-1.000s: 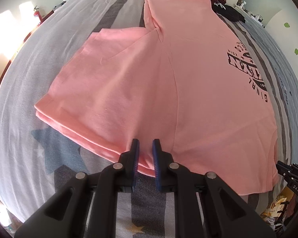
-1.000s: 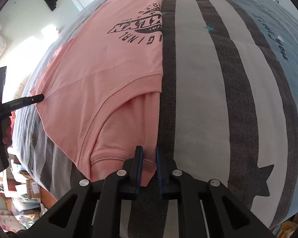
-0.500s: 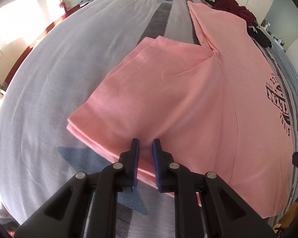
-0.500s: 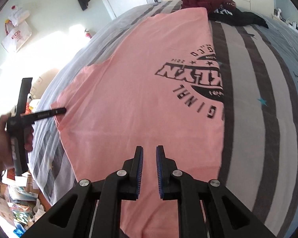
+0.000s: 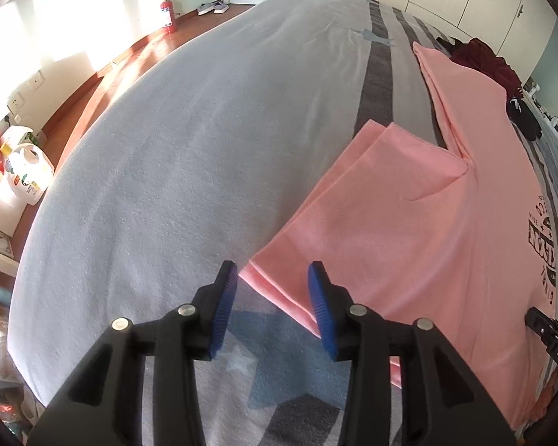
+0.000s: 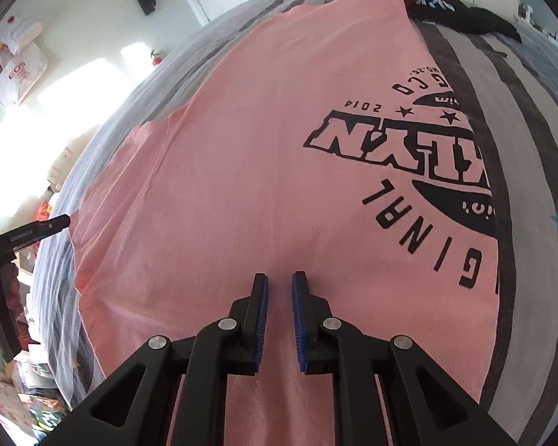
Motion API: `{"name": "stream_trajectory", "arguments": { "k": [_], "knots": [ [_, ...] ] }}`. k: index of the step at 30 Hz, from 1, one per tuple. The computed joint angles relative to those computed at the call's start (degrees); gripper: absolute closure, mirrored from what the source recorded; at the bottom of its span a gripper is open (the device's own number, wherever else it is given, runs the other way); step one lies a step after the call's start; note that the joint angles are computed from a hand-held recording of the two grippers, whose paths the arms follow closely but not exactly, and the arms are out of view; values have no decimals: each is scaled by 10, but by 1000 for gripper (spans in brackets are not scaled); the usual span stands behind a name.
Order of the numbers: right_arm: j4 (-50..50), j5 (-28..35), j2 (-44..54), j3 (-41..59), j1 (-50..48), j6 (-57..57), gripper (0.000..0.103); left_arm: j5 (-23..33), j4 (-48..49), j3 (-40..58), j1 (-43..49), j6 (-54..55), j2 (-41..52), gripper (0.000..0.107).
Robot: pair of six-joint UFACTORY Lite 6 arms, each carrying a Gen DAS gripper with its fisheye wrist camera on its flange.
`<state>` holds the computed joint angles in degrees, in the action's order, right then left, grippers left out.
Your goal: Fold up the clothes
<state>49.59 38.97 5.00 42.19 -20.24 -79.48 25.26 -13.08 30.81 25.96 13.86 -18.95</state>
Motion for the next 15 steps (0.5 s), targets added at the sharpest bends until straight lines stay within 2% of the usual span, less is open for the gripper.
{"name": "stream_trajectory", "arguments": {
  "k": [3, 8, 9, 10, 13, 15],
  "knots": [
    [-27, 6, -12, 2, 0, 23, 91, -14, -65, 14, 27, 70, 61, 66],
    [-37, 7, -14, 29, 8, 60, 91, -5, -113, 24, 45, 111, 83, 66],
    [-33, 8, -11, 39, 9, 66, 91, 2, -118, 28, 47, 114, 85, 68],
    [-29, 9, -8, 49, 9, 73, 91, 8, -130, 32, 50, 128, 88, 79],
    [-18, 8, 8, 84, 9, 89, 91, 19, -138, 38, 50, 138, 88, 96],
    [-19, 5, 20, 104, 8, 97, 91, 24, -129, 40, 45, 128, 80, 99]
  ]
}}
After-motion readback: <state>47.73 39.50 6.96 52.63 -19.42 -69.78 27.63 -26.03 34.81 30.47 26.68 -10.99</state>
